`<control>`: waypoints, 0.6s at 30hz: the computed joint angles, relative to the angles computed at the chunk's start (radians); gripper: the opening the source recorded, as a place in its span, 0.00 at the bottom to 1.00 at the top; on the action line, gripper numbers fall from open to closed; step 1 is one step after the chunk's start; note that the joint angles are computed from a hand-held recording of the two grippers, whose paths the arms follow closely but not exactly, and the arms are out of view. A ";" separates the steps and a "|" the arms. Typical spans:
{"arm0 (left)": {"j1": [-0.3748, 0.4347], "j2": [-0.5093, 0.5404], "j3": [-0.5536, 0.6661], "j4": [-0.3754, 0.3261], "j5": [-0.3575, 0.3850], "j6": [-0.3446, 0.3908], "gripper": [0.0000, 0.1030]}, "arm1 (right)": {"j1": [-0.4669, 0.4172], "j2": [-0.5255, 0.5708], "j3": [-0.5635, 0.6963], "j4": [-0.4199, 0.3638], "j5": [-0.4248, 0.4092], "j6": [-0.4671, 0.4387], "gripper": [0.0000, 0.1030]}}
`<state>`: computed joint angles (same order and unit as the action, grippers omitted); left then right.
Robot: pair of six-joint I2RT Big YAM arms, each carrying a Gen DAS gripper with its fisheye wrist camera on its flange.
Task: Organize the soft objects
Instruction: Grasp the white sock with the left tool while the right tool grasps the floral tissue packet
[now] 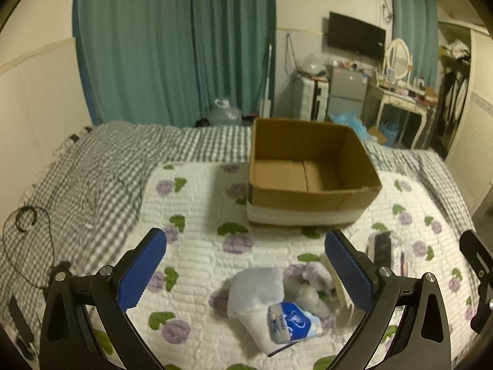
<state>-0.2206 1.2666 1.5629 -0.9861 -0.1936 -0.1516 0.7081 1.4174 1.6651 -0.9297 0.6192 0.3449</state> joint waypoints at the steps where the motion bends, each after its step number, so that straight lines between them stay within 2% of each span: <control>1: -0.004 0.002 -0.007 0.002 -0.001 0.004 1.00 | -0.004 0.003 -0.005 0.000 -0.007 -0.006 1.00; 6: 0.002 0.029 -0.037 -0.016 0.006 0.018 1.00 | -0.022 0.014 -0.036 0.007 -0.037 -0.027 1.00; 10: 0.026 0.055 -0.059 -0.033 0.005 0.000 1.00 | -0.040 0.021 -0.065 0.005 -0.067 -0.019 1.00; 15: 0.063 0.118 -0.052 -0.126 0.054 -0.049 1.00 | -0.074 0.042 -0.091 -0.016 -0.127 0.020 1.00; 18: 0.058 0.134 -0.060 -0.136 0.060 -0.047 1.00 | -0.081 0.059 -0.088 -0.024 -0.131 0.022 1.00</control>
